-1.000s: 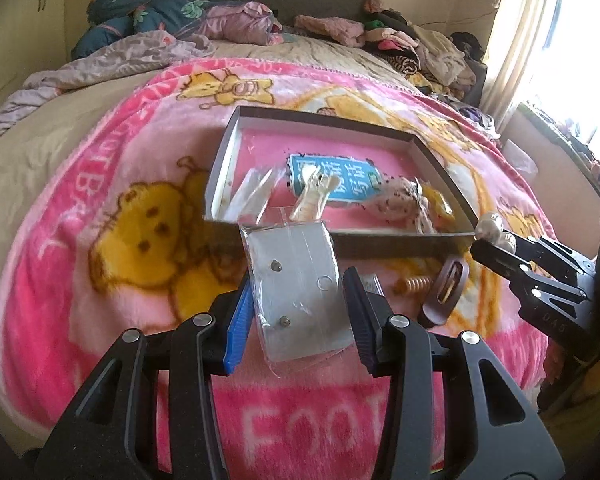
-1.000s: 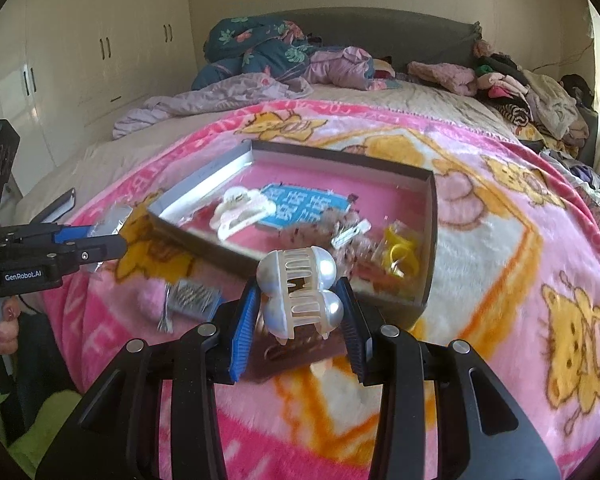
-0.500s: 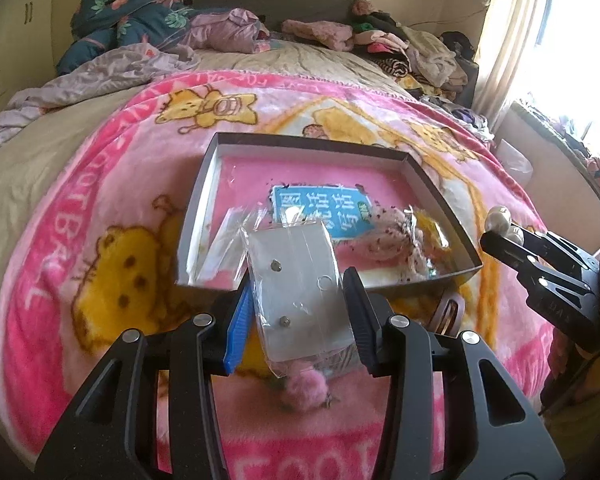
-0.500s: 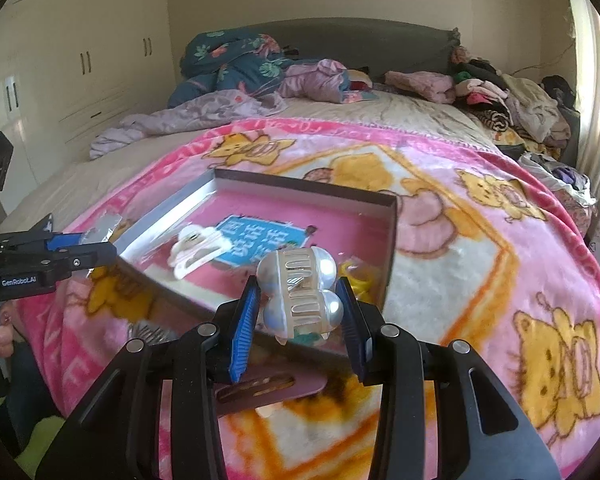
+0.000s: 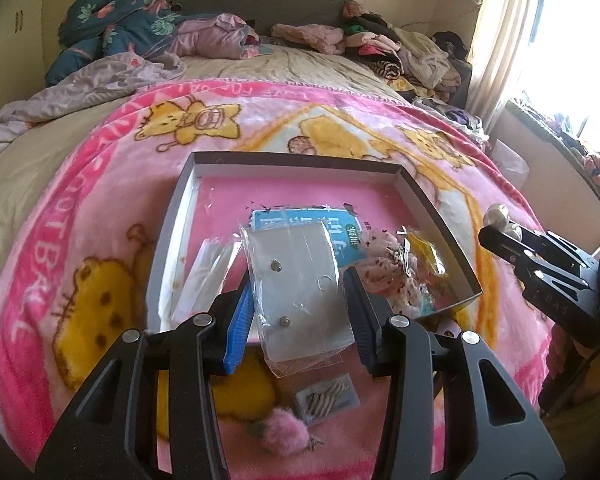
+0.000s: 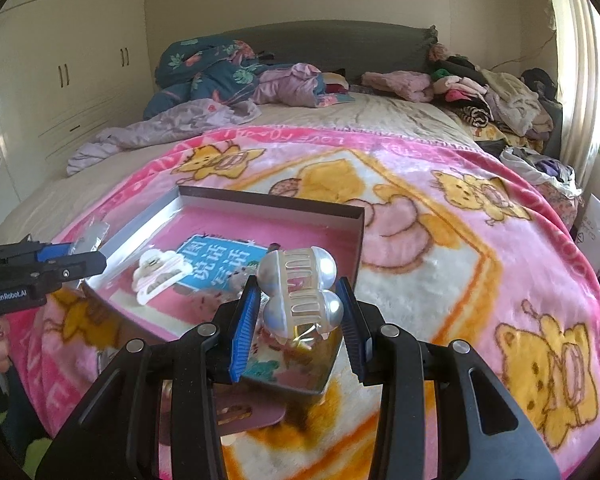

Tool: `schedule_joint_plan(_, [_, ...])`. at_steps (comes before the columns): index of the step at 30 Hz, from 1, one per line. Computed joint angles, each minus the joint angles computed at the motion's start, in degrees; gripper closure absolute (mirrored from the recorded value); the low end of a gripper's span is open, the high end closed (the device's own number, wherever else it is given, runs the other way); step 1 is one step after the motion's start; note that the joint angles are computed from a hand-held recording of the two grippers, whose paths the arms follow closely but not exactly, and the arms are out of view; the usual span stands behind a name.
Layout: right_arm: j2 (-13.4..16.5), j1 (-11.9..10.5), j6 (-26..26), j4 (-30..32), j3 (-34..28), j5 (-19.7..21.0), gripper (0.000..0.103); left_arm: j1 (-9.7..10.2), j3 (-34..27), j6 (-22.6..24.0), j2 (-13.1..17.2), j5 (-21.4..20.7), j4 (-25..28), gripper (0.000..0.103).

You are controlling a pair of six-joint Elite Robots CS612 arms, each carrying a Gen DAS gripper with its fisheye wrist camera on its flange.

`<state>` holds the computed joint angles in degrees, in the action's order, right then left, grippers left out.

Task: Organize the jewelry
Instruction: 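Carry the earring card into the grey box and release it while the right tool drops the pearl clip there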

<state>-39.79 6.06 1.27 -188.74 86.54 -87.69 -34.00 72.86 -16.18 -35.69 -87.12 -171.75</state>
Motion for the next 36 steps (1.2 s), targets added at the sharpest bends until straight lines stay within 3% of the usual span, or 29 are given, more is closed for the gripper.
schedule_joint_plan(9, [1.67,-0.39,0.5,2.74,-3.07,-0.71,0.066,-0.29,-3.65,1.89,2.25,-1.19,2.84,0.068])
schedule_joint_plan(21, [4.32,-0.88,0.76,8.15,-8.52,2.4,0.066,-0.6,-7.7,4.2,4.77,-1.57,8.8,0.068])
schedule_joint_plan(36, [7.43,-1.12,0.2,15.18,-14.43,2.35,0.066,-0.16,-11.87,4.28,7.37,-1.89,13.88,0.068])
